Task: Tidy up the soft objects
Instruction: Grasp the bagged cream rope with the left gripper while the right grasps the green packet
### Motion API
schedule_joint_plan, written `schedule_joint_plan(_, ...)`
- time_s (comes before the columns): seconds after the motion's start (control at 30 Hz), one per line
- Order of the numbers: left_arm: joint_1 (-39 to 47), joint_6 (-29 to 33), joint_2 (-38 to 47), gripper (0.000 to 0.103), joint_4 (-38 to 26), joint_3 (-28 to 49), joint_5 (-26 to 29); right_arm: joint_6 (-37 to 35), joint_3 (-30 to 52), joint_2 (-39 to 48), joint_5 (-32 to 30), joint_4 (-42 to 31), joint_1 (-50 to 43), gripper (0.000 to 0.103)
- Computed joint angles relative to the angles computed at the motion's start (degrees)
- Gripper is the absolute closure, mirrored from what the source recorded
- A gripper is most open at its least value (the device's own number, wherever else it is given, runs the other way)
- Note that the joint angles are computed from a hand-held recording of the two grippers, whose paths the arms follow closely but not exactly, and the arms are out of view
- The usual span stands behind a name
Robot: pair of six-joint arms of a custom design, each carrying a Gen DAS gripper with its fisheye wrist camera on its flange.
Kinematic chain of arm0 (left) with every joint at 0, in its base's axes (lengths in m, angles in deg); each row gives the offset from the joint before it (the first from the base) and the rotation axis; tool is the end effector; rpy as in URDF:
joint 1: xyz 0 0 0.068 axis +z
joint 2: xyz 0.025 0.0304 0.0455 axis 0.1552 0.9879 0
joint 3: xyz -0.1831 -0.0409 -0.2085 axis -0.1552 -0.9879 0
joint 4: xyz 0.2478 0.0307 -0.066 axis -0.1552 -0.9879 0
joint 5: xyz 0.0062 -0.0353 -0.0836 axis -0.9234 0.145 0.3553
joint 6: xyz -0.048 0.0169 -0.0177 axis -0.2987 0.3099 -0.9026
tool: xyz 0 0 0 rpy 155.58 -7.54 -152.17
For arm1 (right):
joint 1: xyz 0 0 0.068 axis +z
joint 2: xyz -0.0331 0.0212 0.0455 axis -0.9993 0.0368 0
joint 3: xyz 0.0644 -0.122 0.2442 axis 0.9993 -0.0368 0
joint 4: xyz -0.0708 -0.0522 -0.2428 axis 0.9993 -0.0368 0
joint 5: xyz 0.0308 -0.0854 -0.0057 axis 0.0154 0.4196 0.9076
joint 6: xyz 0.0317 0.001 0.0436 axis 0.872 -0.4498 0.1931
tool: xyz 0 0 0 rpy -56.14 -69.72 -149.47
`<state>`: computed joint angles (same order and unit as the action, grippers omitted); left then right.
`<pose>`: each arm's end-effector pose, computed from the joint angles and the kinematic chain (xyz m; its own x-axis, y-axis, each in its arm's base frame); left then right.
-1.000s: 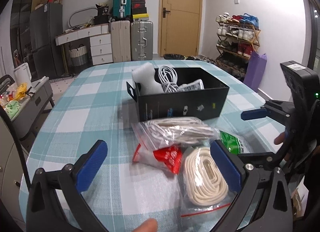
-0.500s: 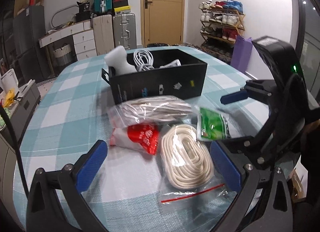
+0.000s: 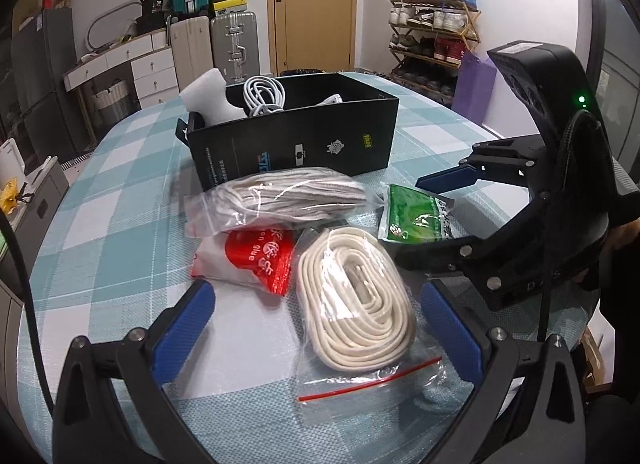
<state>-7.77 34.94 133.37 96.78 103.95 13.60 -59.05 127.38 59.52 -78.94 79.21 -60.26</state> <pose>0.2344 -0.0694 0.1329 -0.6719 0.1476 -0.7258 0.2352 0.9717 -0.0201 0.3780 0.2090 0.1067 -0.5112 -0.6320 -0.5824 -0.7963 0.6033 0.0443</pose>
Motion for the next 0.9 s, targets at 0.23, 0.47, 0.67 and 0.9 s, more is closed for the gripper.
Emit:
schedule_joint_plan(0.23, -0.5, 0.0, 1.3, 0.0, -2.4, 1.8, 0.5, -0.7, -0.8, -0.6, -1.3, 0.0, -0.5, 0.044)
schedule_joint_plan(0.47, -1.3, 0.6, 2.4, 0.005, -3.9, 2.8, 1.1, -0.5, -1.0, -0.7, -1.2, 0.1, -0.6, 0.044)
schedule_joint_plan(0.67, -2.6, 1.9, 3.4, 0.038, -4.7, 3.4, 1.2, 0.1, -0.8, -0.6, -0.8, 0.2, -0.1, 0.044)
schedule_joint_plan(0.9, -2.9, 3.1, 2.1, 0.06, -5.3, 3.1, 2.8, 0.2, -1.3, -0.8, -0.6, 0.6, -0.2, 0.045)
